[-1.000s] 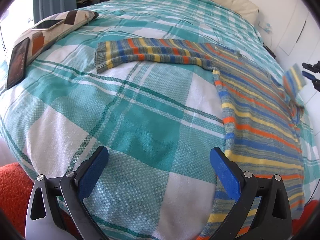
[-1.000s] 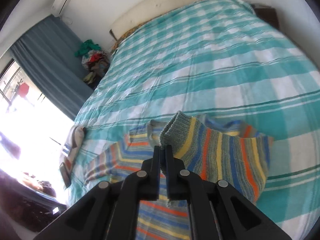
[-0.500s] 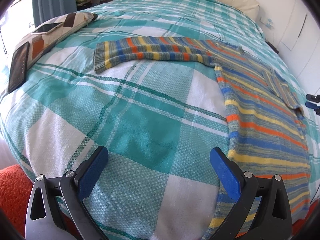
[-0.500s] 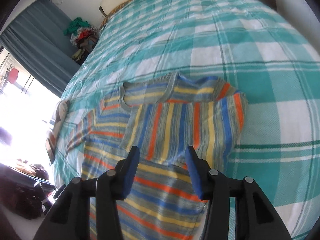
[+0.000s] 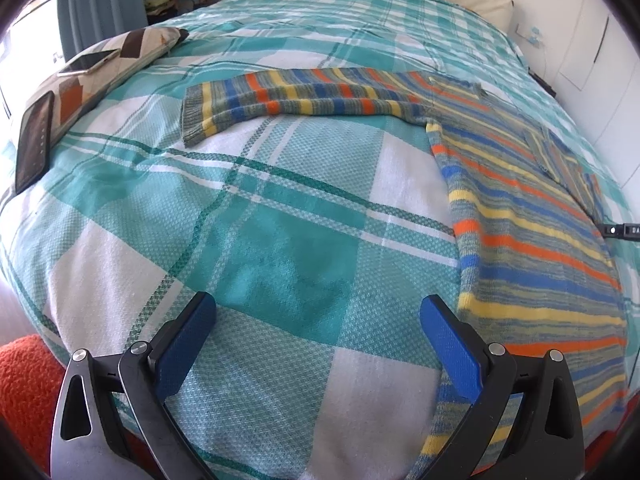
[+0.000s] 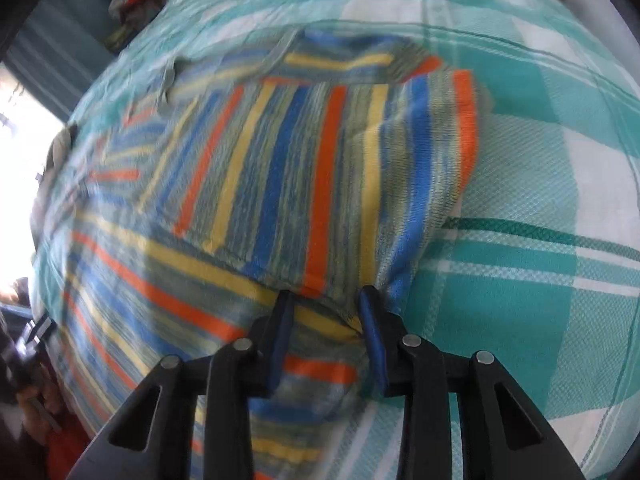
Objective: Fold small clothes
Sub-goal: 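Press the folded sleeve flat with the right gripper and withdraw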
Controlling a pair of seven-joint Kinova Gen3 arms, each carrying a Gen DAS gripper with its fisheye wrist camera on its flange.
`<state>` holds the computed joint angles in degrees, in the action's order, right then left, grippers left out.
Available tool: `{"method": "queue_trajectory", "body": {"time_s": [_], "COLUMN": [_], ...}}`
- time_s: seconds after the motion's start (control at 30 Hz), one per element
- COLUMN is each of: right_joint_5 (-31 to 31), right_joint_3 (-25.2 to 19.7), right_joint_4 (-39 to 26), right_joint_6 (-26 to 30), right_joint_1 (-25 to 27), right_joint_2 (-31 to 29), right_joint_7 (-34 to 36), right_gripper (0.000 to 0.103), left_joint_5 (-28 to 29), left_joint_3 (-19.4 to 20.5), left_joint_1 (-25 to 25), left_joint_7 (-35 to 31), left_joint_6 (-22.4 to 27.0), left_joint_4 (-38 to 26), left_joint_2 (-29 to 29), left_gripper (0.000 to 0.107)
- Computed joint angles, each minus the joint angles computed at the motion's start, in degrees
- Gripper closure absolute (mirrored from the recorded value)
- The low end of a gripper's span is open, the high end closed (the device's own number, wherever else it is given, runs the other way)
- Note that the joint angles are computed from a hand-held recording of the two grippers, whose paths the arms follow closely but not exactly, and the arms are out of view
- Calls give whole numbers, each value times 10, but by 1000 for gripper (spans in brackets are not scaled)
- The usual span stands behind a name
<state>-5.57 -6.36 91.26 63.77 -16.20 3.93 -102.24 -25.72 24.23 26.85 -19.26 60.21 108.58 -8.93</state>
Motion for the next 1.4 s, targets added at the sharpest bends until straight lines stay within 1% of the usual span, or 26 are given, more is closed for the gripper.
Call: {"method": "queue_trajectory", "body": {"time_s": [0.07, 0.1, 0.13, 0.2, 0.27, 0.3, 0.33, 0.37, 0.4, 0.43, 0.47, 0.53, 0.57, 0.63, 0.67, 0.73, 0.87, 0.97, 1.03, 1.07, 1.1, 1.13, 1.2, 1.4], "right_joint_5": [-8, -7, 3, 19, 15, 20, 19, 16, 23, 26, 30, 45, 65, 92, 102, 124, 139, 164, 181, 189, 198, 211, 228, 251], "right_joint_3": [-13, -10, 0, -1, 3, 2, 12, 12, 2, 3, 2, -6, -16, -37, -51, -96, -203, -282, -335, -358, -369, -373, -362, -385], "right_joint_4": [-7, -6, -4, -3, 2, 1, 10, 19, 27, 35, 39, 52, 60, 74, 83, 99, 128, 148, 153, 155, 158, 158, 162, 160], "right_joint_6": [6, -2, -14, -35, -44, -34, -27, -29, -40, -49, -49, -54, -57, -50, -47, -39, -18, 1, 23, 31, 38, 46, 48, 51], "right_joint_1": [17, 16, 4, 3, 7, 6, -1, 0, 5, 3, 2, -2, -5, -8, -9, 7, 63, 91, 106, 110, 103, 85, 49, 39], "right_joint_2": [-12, -23, -32, -40, -31, -18, -6, -4, -12, -24, -35, -70, -93, -138, -161, -200, -254, -294, -308, -313, -314, -308, -293, -269], "right_joint_7": [-13, -9, -6, -20, -37, -55, -65, -69, -82, -100, -122, -160, -182, -214, -230, -269, -339, -409, -456, -479, -501, -523, -543, -565], "right_gripper": [69, 69, 69, 69, 69, 66, 66, 66, 66, 66, 65, 50, 48, 37, 33, 26, 25, 23, 19, 19, 19, 19, 19, 19], "left_joint_5": [3, 2, -1, -6, -9, -9, -9, -9, -10, -12, -14, -17, -19, -20, -19, -20, -28, -35, -38, -40, -42, -45, -48, -50], "left_joint_3": [-2, -1, 1, 3, 3, 2, 0, -2, -3, -3, -2, -3, -4, -6, -8, -8, -7, -9, -10, -11, -11, -10, -12, -17], "left_joint_1": [-1, -2, -2, 1, 5, 8, 10, 12, 14, 17, 19, 23, 26, 29, 30, 32, 39, 48, 52, 53, 55, 57, 62, 68], "left_joint_7": [0, 1, 3, 6, 7, 5, 2, 0, 0, 1, 2, 1, 2, 3, 3, 5, 10, 10, 12, 13, 14, 16, 18, 20], "left_joint_6": [-4, -2, 0, 5, 10, 13, 15, 17, 19, 21, 23, 28, 29, 30, 30, 31, 41, 47, 47, 48, 50, 53, 55, 54], "left_joint_4": [2, 1, -1, -5, -6, -7, -8, -9, -10, -10, -10, -12, -13, -13, -14, -14, -17, -18, -17, -17, -18, -19, -20, -19], "left_joint_2": [-2, 0, 3, 8, 12, 14, 16, 17, 18, 19, 20, 25, 26, 26, 27, 28, 37, 41, 41, 42, 44, 47, 50, 50], "left_gripper": [5, 5, 5, 5, 5, 5, 5, 5, 5, 5, 5, 5, 5, 5, 5, 5, 5, 5, 5, 5, 5, 5, 5, 5]}}
